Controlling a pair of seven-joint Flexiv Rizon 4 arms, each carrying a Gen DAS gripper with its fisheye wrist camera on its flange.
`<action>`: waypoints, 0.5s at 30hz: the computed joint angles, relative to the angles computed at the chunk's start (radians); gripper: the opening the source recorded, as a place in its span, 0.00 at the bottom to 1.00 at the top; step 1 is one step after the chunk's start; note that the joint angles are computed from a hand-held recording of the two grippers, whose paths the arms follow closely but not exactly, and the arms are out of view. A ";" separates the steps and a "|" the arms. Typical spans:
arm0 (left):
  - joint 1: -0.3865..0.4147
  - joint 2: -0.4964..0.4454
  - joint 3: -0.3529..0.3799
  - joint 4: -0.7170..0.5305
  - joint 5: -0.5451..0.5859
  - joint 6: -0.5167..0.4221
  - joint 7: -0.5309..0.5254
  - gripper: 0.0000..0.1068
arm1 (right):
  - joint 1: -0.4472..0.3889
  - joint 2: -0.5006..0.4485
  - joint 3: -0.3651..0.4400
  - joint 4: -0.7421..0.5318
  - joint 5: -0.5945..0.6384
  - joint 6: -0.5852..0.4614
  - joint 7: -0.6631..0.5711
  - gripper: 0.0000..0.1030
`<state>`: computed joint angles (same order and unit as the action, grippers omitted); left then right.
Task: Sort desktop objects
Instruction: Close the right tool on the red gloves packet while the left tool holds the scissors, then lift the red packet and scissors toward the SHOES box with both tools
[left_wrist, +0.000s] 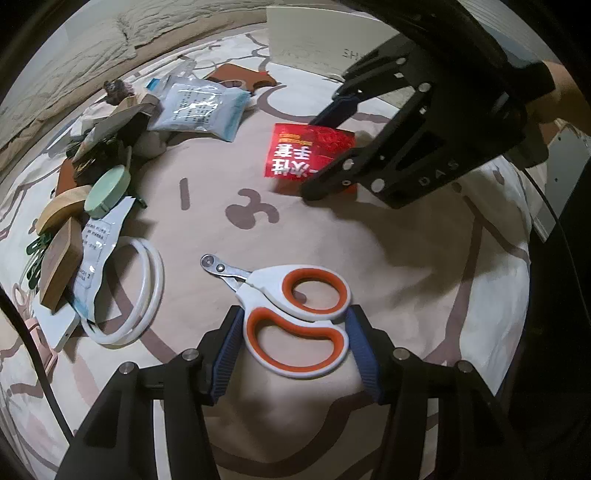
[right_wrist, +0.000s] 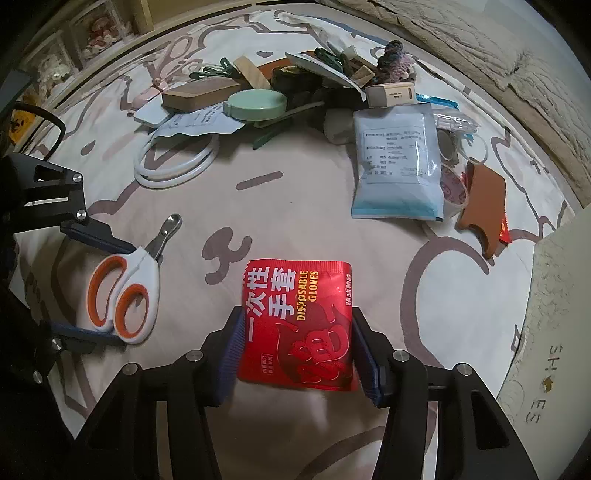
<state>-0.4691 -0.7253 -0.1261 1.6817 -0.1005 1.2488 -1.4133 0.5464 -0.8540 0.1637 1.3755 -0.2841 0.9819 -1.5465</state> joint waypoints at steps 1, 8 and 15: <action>-0.002 0.001 0.005 0.001 0.000 0.002 -0.007 0.53 | -0.001 0.000 -0.001 -0.001 0.001 0.000 0.001 0.53; -0.009 0.000 0.037 -0.016 0.015 0.013 -0.055 0.53 | 0.008 0.001 -0.022 0.009 -0.013 0.059 0.048 0.53; -0.045 -0.019 0.076 -0.076 0.040 0.011 -0.127 0.53 | 0.024 0.040 -0.043 0.078 -0.041 0.137 0.111 0.53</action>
